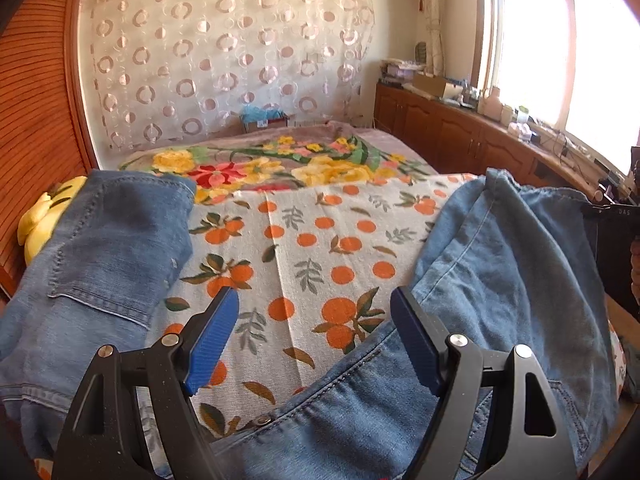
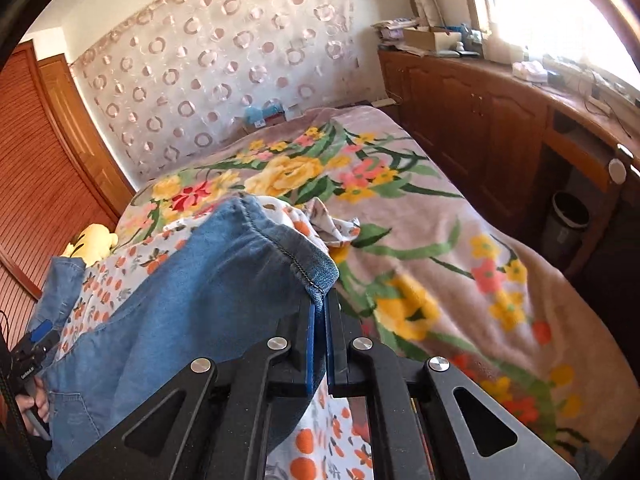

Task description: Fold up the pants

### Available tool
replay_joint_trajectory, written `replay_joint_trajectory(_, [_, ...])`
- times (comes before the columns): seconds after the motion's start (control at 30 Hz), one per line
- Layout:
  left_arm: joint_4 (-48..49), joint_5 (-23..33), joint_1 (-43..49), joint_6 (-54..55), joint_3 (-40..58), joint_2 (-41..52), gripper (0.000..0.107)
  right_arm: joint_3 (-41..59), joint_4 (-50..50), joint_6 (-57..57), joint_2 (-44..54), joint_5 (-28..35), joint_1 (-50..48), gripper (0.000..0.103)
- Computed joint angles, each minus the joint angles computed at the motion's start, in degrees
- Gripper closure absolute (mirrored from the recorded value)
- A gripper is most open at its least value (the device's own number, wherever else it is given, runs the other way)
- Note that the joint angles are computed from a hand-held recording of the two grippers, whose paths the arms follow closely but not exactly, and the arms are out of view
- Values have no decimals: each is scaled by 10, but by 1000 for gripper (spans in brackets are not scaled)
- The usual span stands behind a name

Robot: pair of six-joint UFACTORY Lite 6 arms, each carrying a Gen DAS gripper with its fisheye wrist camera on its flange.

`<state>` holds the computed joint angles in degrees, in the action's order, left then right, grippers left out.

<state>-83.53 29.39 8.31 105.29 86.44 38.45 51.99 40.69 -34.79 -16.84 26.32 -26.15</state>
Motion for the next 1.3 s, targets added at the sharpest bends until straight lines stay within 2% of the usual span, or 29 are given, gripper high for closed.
replay_joint_trajectory(0.13, [-52, 1, 19, 64, -59, -57, 28, 0, -26, 31, -34, -7, 53, 99])
replay_joint_trajectory(0.33, [-25, 36, 49, 53, -115, -125, 28, -13, -114, 124, -92, -25, 149, 99])
replay_joint_trajectory(0.53, [-34, 43, 64, 85, -166, -169, 26, -44, -176, 185, -127, -43, 227, 99])
replay_joint_trajectory(0.67, [-22, 54, 79, 82, -180, -178, 26, -53, -256, 271, -131, -59, 295, 99])
replay_joint_trajectory(0.77, [-24, 65, 95, 93, -198, -194, 26, -53, -272, 294, -120, -72, 334, 99])
replay_joint_trajectory(1.07, [-16, 106, 163, 120, -249, -234, 26, -89, -222, 267, -98, -116, 446, 99])
replay_joint_trajectory(1.2, [-11, 120, 192, 132, -264, -240, 26, -102, -160, 202, -62, -148, 475, 99])
replay_joint_trajectory(1.3, [-7, 130, 212, 144, -280, -248, 26, -126, -68, 109, -38, -175, 479, 99])
